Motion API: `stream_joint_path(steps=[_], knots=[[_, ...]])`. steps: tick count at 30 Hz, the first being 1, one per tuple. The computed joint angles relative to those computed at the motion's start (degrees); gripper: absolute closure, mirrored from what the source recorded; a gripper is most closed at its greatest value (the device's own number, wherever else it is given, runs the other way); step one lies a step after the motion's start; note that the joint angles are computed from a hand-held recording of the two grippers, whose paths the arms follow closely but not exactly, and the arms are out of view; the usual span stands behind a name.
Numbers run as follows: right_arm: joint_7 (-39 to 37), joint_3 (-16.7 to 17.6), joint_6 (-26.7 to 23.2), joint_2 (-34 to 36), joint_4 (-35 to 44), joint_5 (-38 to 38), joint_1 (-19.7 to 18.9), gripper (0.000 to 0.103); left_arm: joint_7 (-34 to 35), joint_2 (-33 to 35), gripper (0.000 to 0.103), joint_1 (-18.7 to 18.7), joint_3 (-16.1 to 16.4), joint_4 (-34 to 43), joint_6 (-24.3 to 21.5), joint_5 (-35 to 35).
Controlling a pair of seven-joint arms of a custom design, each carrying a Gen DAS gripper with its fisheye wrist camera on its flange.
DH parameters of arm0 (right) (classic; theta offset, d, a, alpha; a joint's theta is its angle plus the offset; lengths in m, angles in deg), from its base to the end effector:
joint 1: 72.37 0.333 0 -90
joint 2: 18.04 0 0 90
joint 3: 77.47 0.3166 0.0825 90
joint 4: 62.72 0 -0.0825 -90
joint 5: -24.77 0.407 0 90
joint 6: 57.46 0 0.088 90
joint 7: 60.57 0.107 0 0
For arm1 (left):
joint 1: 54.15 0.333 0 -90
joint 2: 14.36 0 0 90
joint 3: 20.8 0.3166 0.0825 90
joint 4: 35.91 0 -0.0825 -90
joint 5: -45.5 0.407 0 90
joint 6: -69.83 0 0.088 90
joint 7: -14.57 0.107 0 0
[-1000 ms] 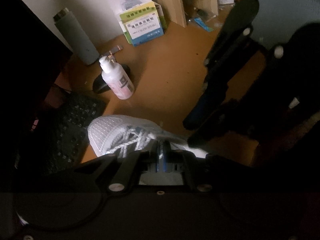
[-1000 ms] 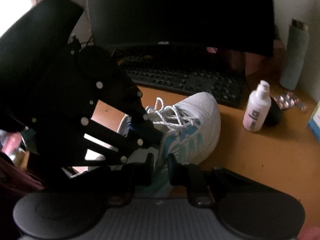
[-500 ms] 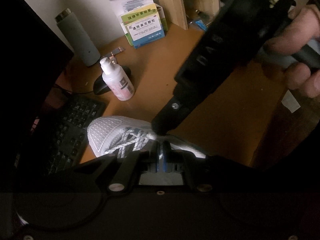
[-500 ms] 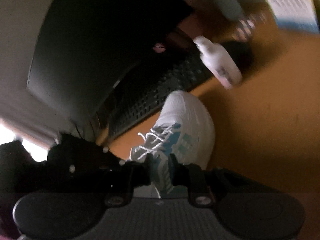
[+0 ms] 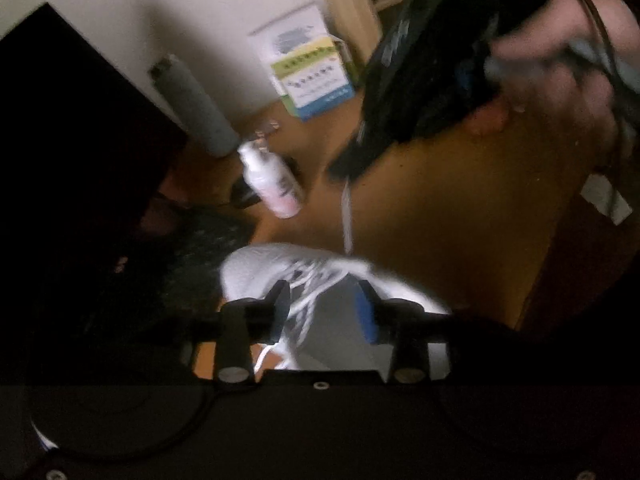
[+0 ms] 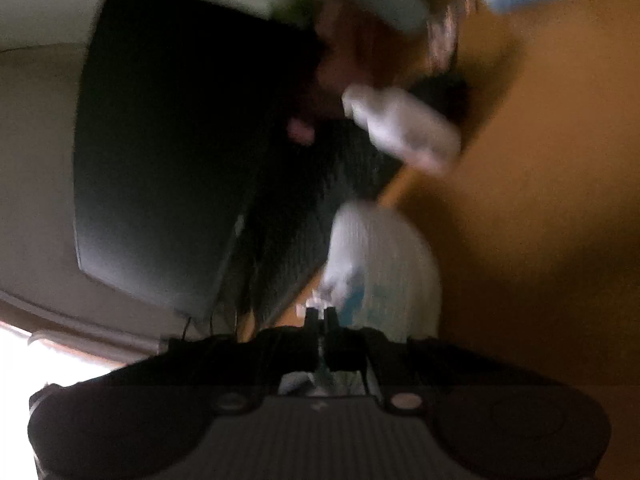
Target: Lace up shoes with both hands
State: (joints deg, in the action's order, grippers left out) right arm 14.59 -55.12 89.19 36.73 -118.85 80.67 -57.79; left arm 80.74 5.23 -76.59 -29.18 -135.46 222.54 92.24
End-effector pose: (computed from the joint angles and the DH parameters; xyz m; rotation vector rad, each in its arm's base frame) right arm 0.7589 0.3761 0.3646 -1.3836 1.4728 0.5852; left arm 0.6021 -0.3714 0.4323 -1.0003 2.2145 -0.4763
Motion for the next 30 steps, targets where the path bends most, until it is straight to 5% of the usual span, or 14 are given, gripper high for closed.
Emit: stream_joint_path(steps=[8, 16, 18, 21, 24, 25, 30], knots=[[-5.19, -4.98, 15.60, -12.42, -12.94, -4.49, -1.32, 0.101, -6.99, -2.69, 0.066, 0.33, -0.19, -3.79, -4.26, 0.68], [0.98, -8.64, 27.81, -19.31, -23.31, -10.41, -1.09, 0.101, -11.54, -3.40, 0.065, 0.57, -0.57, -4.91, -4.17, 2.16], [3.01, -9.39, 29.20, -20.04, -24.60, -12.59, -0.67, 0.101, -13.37, -3.89, 0.063, 0.49, -0.46, -5.27, -4.34, 2.83], [5.66, -10.30, 25.03, -20.57, -24.85, -16.75, -0.31, 0.093, -17.53, -5.07, 0.052, 1.31, -0.47, -6.25, -2.88, 1.80], [4.49, -9.68, 22.78, -21.82, -25.89, -20.73, 0.73, 0.028, -22.18, -6.88, 0.046, 2.80, -0.64, -7.89, 0.13, -0.93], [3.91, -9.39, 22.44, -22.37, -26.43, -21.56, 1.16, 0.018, -23.56, -7.18, 0.039, 3.08, -0.65, -8.10, 0.63, -1.41], [2.08, -9.29, 16.27, -22.55, -24.86, -25.89, 4.65, 0.008, -29.20, -8.49, 0.005, 5.39, -1.21, -9.47, 4.32, -8.43]])
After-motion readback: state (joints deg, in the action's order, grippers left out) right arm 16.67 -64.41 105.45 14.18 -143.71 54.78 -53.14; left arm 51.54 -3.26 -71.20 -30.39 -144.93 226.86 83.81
